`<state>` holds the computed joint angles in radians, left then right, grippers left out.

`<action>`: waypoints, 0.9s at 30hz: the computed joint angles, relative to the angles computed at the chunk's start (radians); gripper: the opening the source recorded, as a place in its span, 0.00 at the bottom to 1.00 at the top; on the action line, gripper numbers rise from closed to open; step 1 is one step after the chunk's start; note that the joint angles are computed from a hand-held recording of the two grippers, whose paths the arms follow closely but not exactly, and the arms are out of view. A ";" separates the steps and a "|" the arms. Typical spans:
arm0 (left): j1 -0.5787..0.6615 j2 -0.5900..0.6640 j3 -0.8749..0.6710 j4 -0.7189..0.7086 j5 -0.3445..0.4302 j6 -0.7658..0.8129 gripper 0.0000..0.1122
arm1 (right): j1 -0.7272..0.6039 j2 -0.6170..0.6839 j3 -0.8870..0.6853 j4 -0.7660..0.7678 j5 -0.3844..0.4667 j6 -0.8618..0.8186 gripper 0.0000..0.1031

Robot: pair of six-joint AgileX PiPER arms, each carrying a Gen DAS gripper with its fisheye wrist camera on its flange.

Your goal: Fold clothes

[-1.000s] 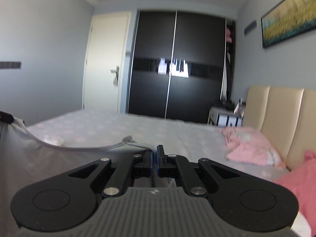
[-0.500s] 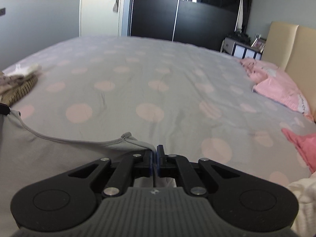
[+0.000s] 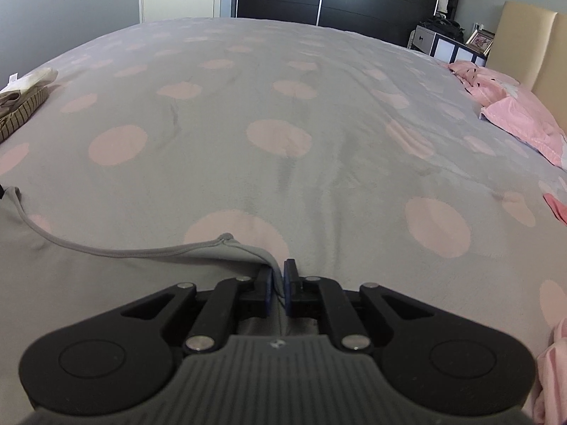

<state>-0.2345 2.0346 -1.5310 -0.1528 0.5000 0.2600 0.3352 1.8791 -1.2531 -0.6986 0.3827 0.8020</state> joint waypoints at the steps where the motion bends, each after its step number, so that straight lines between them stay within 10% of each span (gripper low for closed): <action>1: 0.003 -0.016 0.009 -0.010 0.005 -0.007 0.23 | -0.002 -0.013 -0.004 0.038 0.014 -0.034 0.30; 3: 0.007 -0.054 0.036 -0.036 -0.001 -0.006 0.34 | -0.004 -0.057 0.019 0.055 0.024 -0.040 0.61; 8: 0.013 -0.193 0.135 -0.055 0.024 0.029 0.38 | -0.017 -0.200 0.102 0.145 0.053 -0.123 0.60; 27: 0.103 -0.944 0.844 -0.121 0.191 0.089 0.44 | 0.124 -0.908 0.604 0.360 0.385 -0.190 0.25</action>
